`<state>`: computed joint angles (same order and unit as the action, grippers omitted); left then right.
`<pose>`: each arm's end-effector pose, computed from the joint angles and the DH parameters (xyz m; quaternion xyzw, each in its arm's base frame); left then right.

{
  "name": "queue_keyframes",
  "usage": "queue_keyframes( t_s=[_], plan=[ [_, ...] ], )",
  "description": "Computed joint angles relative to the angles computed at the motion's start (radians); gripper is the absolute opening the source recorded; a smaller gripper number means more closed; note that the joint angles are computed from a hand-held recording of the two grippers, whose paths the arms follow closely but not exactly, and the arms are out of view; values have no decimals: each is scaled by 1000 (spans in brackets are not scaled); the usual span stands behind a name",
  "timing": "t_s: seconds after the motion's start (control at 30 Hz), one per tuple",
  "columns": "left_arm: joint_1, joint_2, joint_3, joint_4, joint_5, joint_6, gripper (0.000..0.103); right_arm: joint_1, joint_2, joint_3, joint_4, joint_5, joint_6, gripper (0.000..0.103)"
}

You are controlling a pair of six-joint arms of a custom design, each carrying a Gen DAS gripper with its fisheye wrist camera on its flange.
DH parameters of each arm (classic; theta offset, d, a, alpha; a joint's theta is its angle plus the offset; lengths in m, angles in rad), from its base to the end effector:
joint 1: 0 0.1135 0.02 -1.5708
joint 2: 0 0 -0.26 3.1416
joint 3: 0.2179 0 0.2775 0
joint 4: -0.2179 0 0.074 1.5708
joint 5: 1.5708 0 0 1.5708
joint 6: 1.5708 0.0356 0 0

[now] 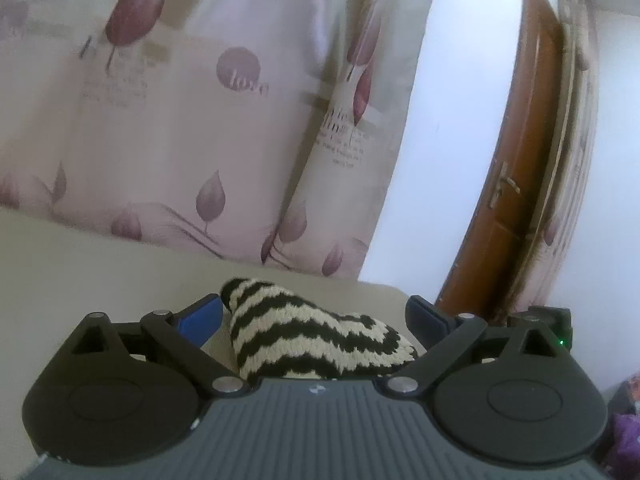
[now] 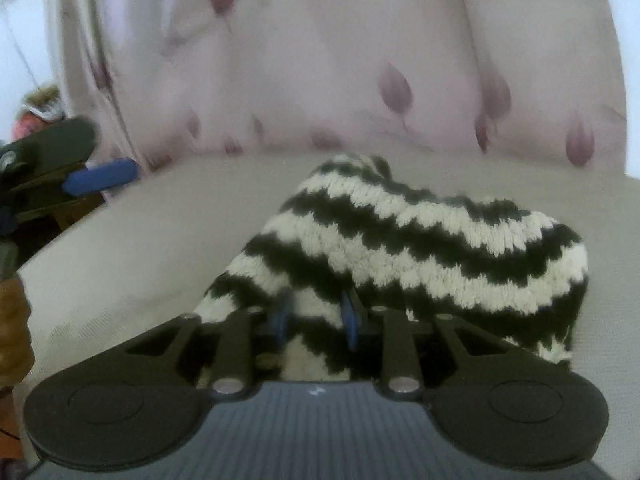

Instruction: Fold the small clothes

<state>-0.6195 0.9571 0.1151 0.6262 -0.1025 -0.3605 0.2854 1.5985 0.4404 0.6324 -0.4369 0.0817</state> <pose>0.1668 -0.1145 0.1405 0.0686 0.7757 -0.2594 0.5711 0.2671 0.0941 0.0959 -0.1936 0.8306 0.2736 0.4448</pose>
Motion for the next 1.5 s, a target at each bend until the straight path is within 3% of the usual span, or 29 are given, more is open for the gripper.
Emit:
queue_keyframes(
  t_s=[0.1, 0.2, 0.27, 0.33, 0.43, 0.57, 0.63, 0.7, 0.77, 0.8, 0.9, 1.0, 1.13, 1.27, 1.3, 1.33, 1.4, 1.5],
  plan=[
    [-3, 99, 33, 73, 17, 2, 96, -72, -24, 2, -41, -129, 66, 26],
    [-37, 191, 60, 151, -5, 32, 96, -159, -90, -86, 79, -208, 173, 28],
    [-42, 264, 86, 201, 11, 29, 94, -207, -147, -137, 130, -196, 193, 28],
    [-41, 325, 123, 212, 40, 29, 93, -225, -182, -120, 67, -148, 165, 28],
    [-54, 404, 187, 193, 39, 50, 89, -254, -143, -44, 3, -160, 140, 28],
    [-42, 519, 240, 288, 66, 21, 89, -231, -76, 42, -12, -95, 122, 28],
    [-47, 577, 285, 263, 60, 30, 88, -213, 28, 111, -1, -69, 130, 28],
    [-48, 634, 343, 166, 70, 26, 76, -189, 116, 165, -86, 3, 64, 28],
    [-69, 679, 345, 180, 24, 60, 74, -201, 187, 109, 93, -15, 40, 28],
    [-76, 688, 332, 212, 17, 82, 74, -221, 187, 110, 85, -50, 53, 28],
    [-79, 682, 329, 204, 18, 92, 74, -289, 141, 173, -83, -166, 109, 28],
    [-61, 681, 320, 220, 47, 75, 75, -307, 77, 201, -99, -265, 135, 31],
    [-60, 676, 306, 239, 59, 57, 78, -244, 142, 403, -299, -411, 119, 31],
    [-66, 673, 300, 235, 58, 75, 81, -142, 308, 663, -636, -339, -57, 30],
    [-62, 675, 304, 221, 67, 69, 81, -128, 353, 701, -667, -301, -78, 30],
    [-57, 680, 303, 224, 76, 63, 81, -131, 394, 701, -633, -287, -70, 37],
    [-57, 688, 288, 259, 72, 75, 81, -149, 451, 715, -571, -335, 1, 38],
    [-57, 689, 286, 262, 79, 83, 87, -108, 396, 662, -533, -251, -29, 42]
  ],
)
